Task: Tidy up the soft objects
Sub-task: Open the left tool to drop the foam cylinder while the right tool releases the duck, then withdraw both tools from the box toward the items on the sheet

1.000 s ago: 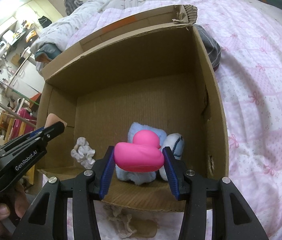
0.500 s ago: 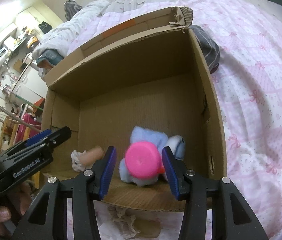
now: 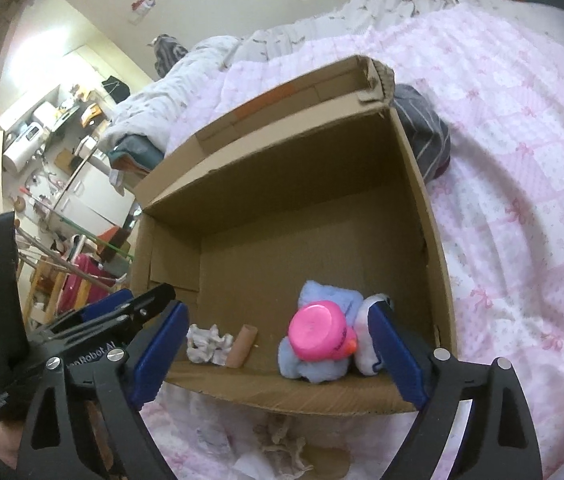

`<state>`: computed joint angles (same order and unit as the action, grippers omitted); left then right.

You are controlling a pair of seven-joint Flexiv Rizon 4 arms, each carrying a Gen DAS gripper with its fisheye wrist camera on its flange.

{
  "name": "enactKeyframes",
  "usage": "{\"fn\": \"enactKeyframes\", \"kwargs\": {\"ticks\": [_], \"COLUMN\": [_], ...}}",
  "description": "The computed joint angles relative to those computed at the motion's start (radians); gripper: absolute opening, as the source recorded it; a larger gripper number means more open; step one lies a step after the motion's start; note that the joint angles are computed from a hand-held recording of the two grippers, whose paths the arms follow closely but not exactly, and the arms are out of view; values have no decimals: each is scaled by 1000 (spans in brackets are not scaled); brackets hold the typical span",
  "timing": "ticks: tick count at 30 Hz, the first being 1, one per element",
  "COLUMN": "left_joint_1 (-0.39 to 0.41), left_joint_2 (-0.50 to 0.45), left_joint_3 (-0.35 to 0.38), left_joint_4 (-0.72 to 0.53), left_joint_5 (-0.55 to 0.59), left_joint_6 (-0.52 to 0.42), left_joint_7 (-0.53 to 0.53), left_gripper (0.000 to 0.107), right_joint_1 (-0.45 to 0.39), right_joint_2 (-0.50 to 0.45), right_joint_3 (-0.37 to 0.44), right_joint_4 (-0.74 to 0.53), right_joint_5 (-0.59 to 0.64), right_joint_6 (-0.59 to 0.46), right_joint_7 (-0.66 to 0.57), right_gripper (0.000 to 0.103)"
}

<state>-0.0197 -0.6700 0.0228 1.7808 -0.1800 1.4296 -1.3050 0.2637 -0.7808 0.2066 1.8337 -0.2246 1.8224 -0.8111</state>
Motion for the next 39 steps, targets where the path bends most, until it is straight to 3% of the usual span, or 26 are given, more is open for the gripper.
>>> {"fn": "enactKeyframes", "kwargs": {"ticks": [5,15,26,33,39], "left_joint_1": [46,198,358,439,397], "left_joint_2": [39,128,150,153,152], "left_joint_3": [-45,-196,-322,-377,-312], "left_joint_4": [60,258,392,433,435], "left_joint_5": [-13,-29,-66,-79,-60], "left_joint_6": [30,175,226,232,236], "left_joint_7": [36,204,228,185,139], "left_gripper": [66,67,67,67,67], "right_joint_1": [86,160,281,332,371], "right_joint_2": [43,119,160,178,190], "right_joint_3": [-88,-146,-221,-242,-256], "right_joint_4": [46,154,234,268,294], "right_joint_5": [36,98,170,187,190], "right_joint_6": [-1,20,-4,-21,-26], "right_joint_7": [-9,-30,6,33,49], "right_gripper": [97,97,97,97,97]}}
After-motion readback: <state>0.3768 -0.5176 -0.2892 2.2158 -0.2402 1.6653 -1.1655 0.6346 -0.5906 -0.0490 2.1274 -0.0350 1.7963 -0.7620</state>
